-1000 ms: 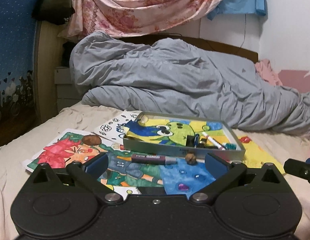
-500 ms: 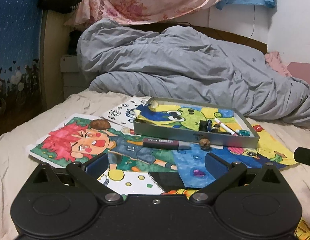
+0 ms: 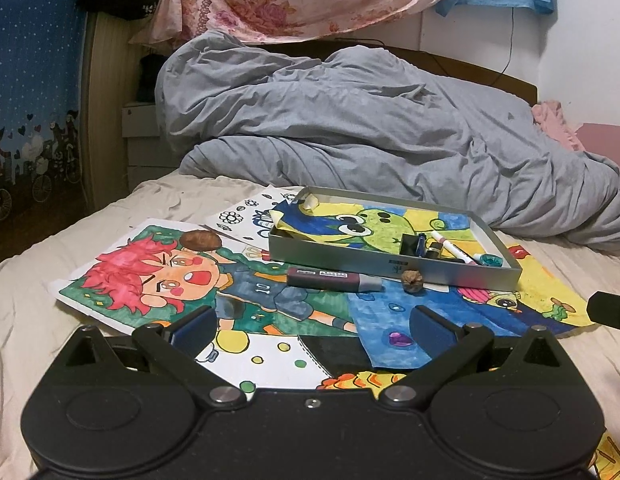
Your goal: Organize rigid objects
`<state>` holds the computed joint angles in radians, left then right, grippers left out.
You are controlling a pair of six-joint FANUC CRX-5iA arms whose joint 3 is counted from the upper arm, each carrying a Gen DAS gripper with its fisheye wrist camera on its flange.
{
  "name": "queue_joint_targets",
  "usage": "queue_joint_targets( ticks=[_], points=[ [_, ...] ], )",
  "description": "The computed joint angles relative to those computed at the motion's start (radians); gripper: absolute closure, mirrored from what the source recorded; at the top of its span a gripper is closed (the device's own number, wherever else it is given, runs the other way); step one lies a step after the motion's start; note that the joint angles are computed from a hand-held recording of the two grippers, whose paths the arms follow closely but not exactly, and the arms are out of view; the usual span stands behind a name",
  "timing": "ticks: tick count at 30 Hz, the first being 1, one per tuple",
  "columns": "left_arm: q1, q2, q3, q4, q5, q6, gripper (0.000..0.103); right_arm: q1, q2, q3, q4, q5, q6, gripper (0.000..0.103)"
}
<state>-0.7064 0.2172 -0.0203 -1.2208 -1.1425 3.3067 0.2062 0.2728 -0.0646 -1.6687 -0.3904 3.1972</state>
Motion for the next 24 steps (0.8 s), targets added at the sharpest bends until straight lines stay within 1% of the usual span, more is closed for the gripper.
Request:
queue_joint_targets(
  ticks=[19, 24],
  points=[
    [-0.002, -0.001, -0.002, -0.005, 0.001, 0.001, 0.001, 0.012, 0.006, 0.008, 0.038, 0.011, -0.035, 0.000],
    [-0.002, -0.002, -0.003, -0.005, 0.001, 0.000, 0.001, 0.029, 0.007, 0.017, 0.080, 0.042, -0.070, 0.000]
  ],
)
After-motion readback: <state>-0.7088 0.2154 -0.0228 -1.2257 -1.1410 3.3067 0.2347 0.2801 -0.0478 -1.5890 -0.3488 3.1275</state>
